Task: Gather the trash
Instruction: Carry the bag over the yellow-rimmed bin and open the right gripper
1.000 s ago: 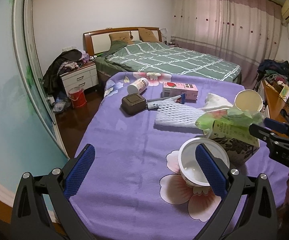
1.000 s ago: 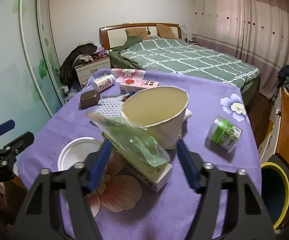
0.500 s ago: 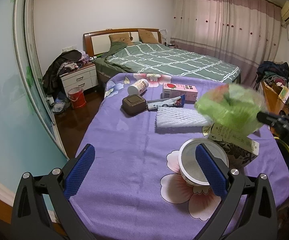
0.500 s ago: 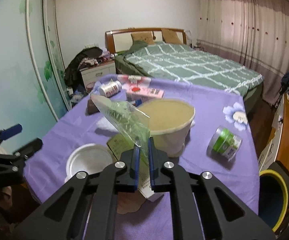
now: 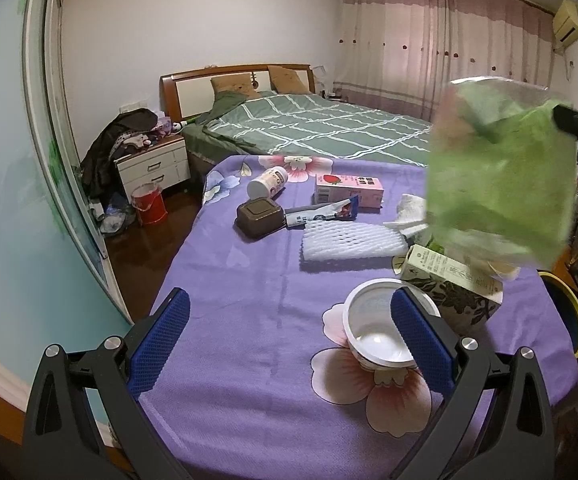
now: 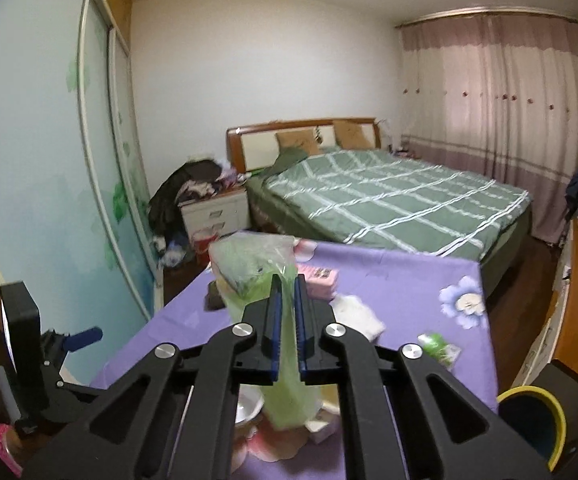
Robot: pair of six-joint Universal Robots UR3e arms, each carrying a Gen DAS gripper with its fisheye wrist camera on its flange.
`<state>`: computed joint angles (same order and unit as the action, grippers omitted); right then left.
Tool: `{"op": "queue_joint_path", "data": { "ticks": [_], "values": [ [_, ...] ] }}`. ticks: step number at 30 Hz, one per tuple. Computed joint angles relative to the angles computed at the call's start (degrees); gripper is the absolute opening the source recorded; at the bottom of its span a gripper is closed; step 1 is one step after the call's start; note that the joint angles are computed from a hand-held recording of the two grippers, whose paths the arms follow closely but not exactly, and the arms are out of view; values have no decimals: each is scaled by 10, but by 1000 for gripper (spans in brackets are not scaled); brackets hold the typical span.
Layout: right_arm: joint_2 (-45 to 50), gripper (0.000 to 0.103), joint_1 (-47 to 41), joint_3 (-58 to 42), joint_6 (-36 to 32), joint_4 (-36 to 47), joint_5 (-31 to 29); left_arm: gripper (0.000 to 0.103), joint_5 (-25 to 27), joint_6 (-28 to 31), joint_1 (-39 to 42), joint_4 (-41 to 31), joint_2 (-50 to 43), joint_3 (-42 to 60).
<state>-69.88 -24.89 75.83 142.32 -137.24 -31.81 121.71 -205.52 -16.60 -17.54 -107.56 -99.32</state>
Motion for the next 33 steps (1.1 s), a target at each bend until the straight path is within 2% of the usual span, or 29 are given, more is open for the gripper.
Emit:
{"op": "queue_joint_path", "data": {
  "ticks": [8, 14, 20, 23, 28, 33],
  "values": [
    [17, 2, -78, -19, 53, -24, 6, 99, -3, 1, -11, -16, -23, 31],
    [58, 2, -117, -44, 84, -47, -17, 99, 5, 3, -25, -29, -40, 61],
    [129, 2, -153, -91, 160, -125, -97, 99, 0, 9, -33, -39, -63, 90],
    [185, 2, -153, -141, 188, -143, -165, 99, -12, 8, -35, -47, -79, 104],
    [304, 2, -141, -278, 203, -97, -261, 99, -29, 11, -41, -46, -106, 121],
    [409, 4, -130, -419, 213, -29, -315, 99, -41, 10, -42, -58, -129, 139]
  ]
}}
